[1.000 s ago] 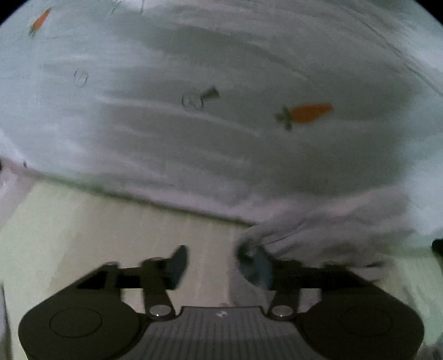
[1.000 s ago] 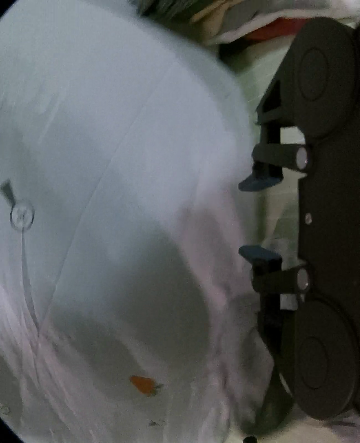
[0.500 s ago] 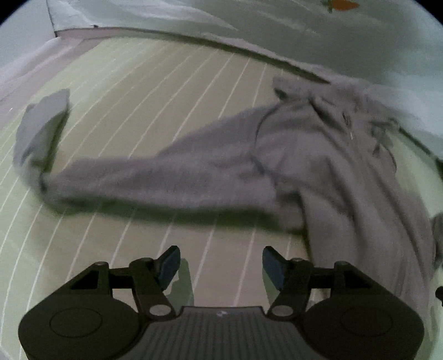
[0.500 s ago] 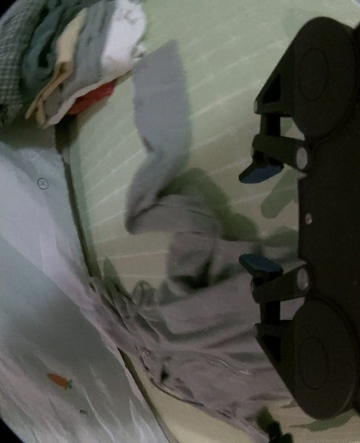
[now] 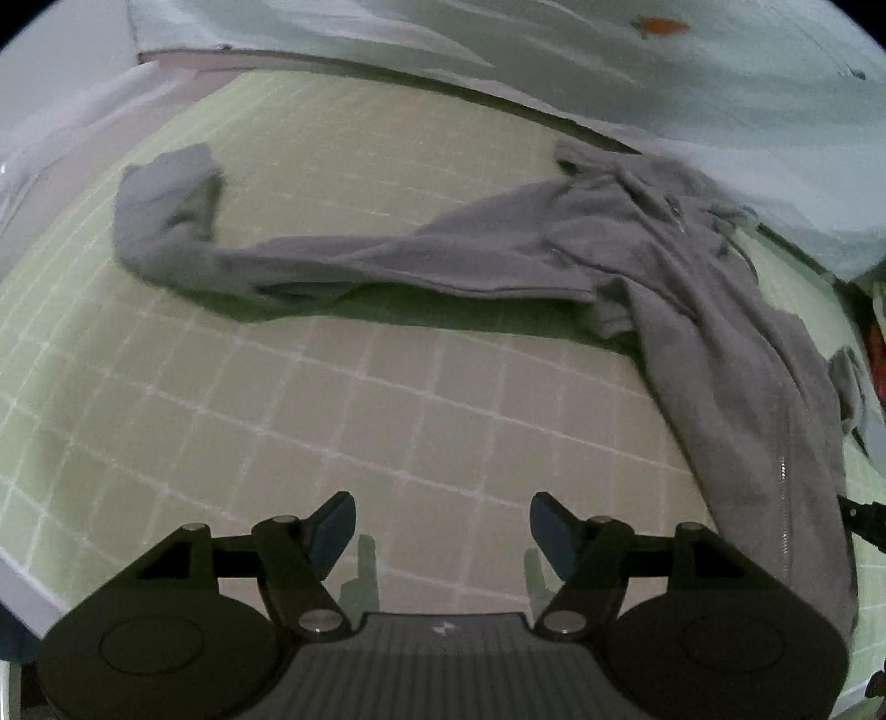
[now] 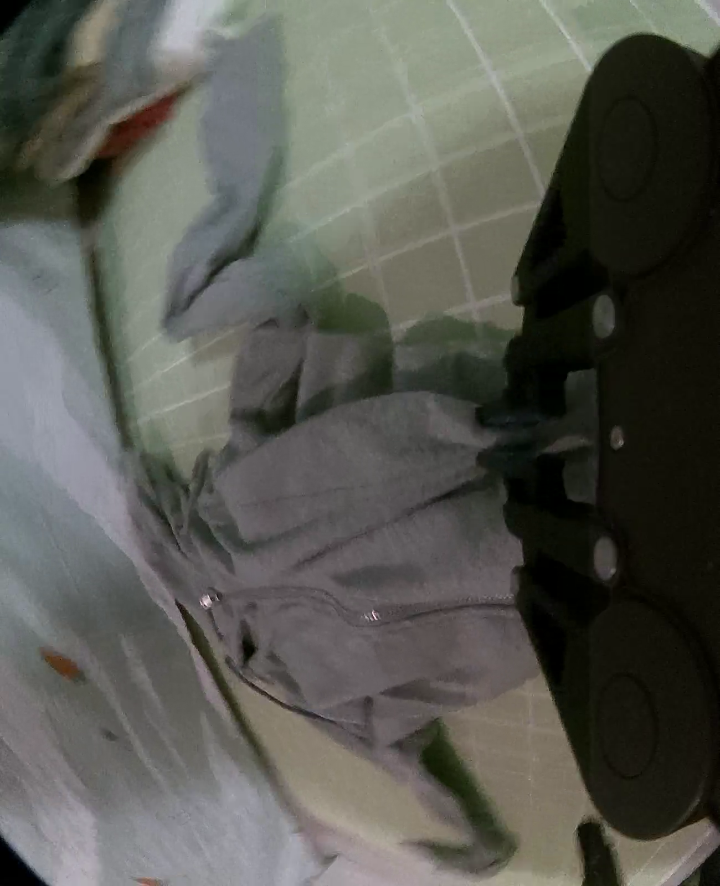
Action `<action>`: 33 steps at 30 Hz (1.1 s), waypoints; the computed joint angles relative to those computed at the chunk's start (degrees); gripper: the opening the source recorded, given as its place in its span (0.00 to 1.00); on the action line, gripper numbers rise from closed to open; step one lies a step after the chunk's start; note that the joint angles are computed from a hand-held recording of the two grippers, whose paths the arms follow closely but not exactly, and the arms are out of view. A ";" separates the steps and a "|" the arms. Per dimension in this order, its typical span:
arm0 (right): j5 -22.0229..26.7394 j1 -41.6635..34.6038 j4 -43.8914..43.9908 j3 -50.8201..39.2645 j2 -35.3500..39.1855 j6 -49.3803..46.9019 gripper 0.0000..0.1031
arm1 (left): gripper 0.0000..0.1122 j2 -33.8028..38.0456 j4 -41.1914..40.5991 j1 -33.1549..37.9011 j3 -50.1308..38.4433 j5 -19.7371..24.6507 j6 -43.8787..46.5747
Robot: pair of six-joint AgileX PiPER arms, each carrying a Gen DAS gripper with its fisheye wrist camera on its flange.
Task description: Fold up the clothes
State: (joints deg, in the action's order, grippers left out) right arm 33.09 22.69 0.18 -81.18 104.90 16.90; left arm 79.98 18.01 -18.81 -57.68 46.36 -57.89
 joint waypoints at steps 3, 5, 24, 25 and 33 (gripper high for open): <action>0.43 5.06 -1.57 -0.96 -2.15 2.61 0.07 | 0.63 -4.10 -2.72 4.48 2.59 -0.40 4.80; 1.13 8.15 -1.38 -3.31 -2.26 2.92 0.06 | 0.63 -5.49 -5.70 7.85 3.40 -0.69 8.75; 3.10 -22.43 -2.05 -18.57 4.94 -0.71 0.12 | 0.64 13.43 13.05 -12.64 -14.82 1.89 -22.66; 2.53 -24.19 2.31 -16.86 4.94 -6.43 0.27 | 0.65 15.84 13.04 -14.39 -16.94 2.27 -23.31; 4.32 -32.45 17.67 -8.36 5.69 -33.38 0.59 | 0.66 32.93 1.32 -20.18 -35.44 -0.07 -12.85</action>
State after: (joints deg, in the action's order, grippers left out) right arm 37.42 -9.76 17.85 -89.54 110.59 -16.49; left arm 112.92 19.32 -38.99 -93.12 46.29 -70.74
